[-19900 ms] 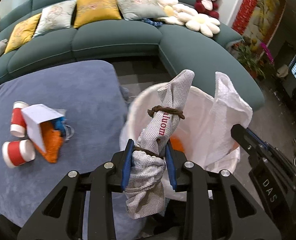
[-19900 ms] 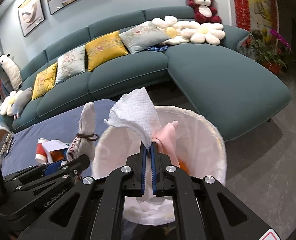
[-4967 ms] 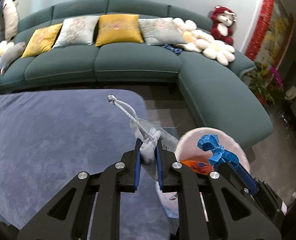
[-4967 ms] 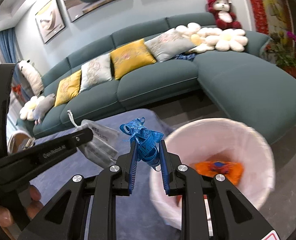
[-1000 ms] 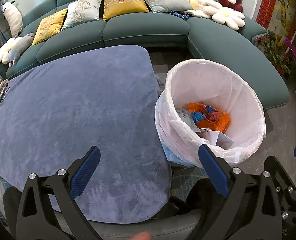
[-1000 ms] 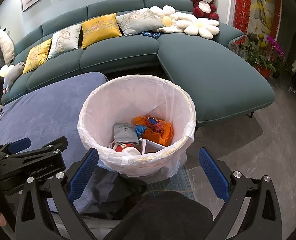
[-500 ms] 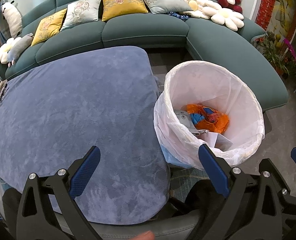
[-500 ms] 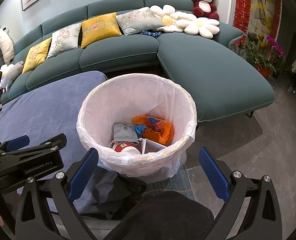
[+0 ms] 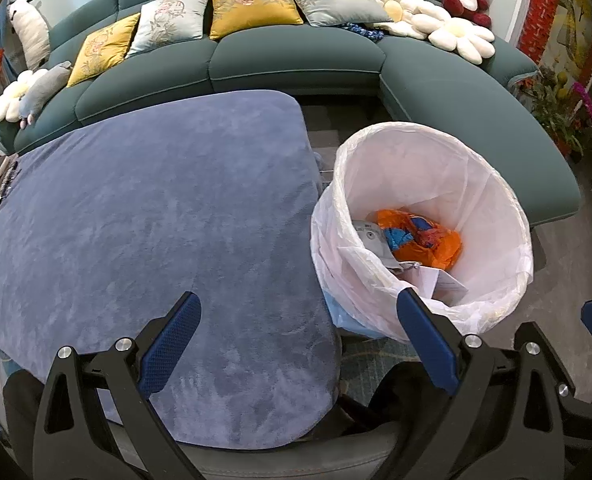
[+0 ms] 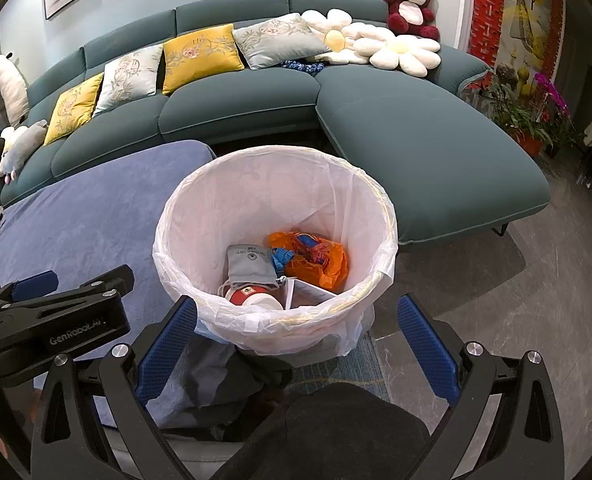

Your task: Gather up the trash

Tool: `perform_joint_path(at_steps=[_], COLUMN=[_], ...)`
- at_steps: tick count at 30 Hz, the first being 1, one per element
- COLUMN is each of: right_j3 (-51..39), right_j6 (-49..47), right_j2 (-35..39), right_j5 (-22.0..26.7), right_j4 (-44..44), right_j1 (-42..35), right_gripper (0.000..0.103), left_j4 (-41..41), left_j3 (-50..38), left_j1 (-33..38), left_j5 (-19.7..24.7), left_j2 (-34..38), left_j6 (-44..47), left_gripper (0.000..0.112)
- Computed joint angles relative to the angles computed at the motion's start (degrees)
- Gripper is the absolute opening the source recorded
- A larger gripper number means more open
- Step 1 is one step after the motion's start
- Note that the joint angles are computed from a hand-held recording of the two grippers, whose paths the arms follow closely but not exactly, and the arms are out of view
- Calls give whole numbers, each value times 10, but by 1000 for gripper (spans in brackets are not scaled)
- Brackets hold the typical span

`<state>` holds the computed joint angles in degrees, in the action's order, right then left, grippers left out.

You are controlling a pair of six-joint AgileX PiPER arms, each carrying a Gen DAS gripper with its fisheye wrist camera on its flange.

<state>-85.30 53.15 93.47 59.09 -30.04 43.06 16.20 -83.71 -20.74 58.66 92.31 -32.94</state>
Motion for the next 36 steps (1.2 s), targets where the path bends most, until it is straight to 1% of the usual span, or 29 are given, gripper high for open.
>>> perform_joint_path(at_steps=[13, 36], right_j3=[1, 3], right_j6=[0, 3], right_j2=[7, 6], right_j5=[-6, -5], right_j4=[-2, -3], right_j1=[-6, -3], right_gripper=[97, 97], left_j4=[16, 20], left_j3=[-3, 2], left_j1=[-15, -12], left_j5=[5, 14], left_j2=[3, -1], left_j6=[-6, -4], left_gripper=[94, 94])
